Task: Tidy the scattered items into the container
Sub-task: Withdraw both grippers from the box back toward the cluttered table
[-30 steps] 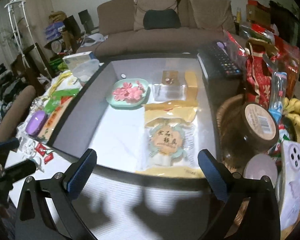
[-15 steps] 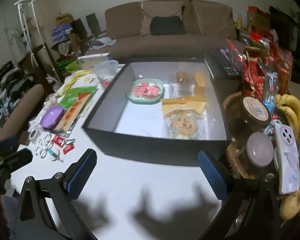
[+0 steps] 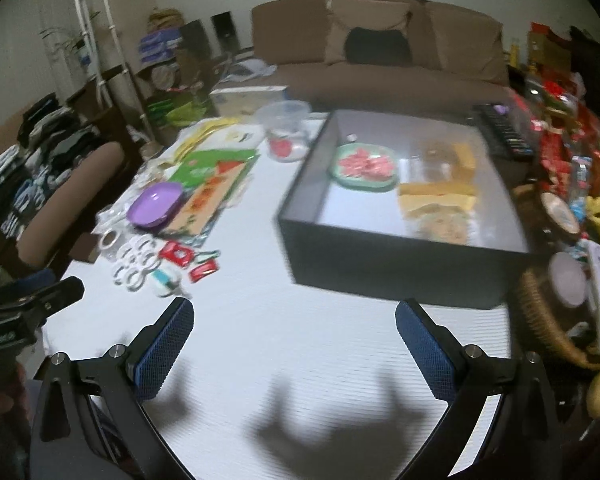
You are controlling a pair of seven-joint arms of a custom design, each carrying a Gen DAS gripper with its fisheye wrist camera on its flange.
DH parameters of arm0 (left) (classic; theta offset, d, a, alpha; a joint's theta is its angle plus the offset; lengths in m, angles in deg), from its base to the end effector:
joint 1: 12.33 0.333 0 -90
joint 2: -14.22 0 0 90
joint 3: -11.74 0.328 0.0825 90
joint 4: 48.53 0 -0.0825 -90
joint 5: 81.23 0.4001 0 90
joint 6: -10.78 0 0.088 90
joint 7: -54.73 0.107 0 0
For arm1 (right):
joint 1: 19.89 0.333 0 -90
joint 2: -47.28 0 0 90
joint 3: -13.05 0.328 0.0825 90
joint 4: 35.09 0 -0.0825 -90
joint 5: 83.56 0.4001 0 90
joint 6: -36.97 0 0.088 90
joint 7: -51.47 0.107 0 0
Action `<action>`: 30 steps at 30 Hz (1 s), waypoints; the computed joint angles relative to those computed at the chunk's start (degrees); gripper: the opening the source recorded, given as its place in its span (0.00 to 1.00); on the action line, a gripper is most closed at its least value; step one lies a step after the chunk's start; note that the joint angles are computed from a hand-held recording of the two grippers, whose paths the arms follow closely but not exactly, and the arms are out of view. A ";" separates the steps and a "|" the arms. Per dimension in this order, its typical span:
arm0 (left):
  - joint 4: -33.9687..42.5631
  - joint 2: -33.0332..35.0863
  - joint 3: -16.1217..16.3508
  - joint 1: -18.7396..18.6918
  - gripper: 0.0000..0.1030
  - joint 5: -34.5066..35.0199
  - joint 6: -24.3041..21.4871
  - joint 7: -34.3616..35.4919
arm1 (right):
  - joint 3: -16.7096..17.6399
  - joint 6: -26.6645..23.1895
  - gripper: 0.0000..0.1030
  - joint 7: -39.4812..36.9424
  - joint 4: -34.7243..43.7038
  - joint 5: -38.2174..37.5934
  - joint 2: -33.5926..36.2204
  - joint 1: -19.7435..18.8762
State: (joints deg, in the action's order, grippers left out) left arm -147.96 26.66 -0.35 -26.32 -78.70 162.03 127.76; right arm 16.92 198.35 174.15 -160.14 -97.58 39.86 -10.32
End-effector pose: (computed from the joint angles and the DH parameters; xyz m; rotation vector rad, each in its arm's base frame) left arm 0.6231 -0.2922 0.5392 -1.7610 2.0869 -0.9079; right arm 0.5504 0.1453 0.5384 -1.6099 1.8377 -0.5682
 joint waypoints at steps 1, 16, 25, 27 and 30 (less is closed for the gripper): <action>-1.09 -0.14 1.05 0.66 1.00 0.48 0.14 -0.89 | 0.10 0.40 1.00 -0.42 0.58 0.70 0.95 0.42; 4.76 9.17 1.92 7.44 1.00 -4.09 -2.42 4.54 | 1.43 -0.33 1.00 -14.56 16.57 16.21 19.19 6.11; 12.23 16.01 0.99 7.38 1.00 -6.11 -7.40 9.48 | 0.70 -0.93 1.00 -15.42 17.89 17.62 21.98 7.95; 13.68 17.01 1.19 6.91 1.00 -6.06 -8.07 9.34 | 1.13 0.54 1.00 -15.61 16.72 19.01 21.54 7.64; 14.11 17.40 0.15 7.36 1.00 -8.04 -7.17 10.27 | 1.80 1.23 1.00 -16.82 16.11 21.01 21.36 7.17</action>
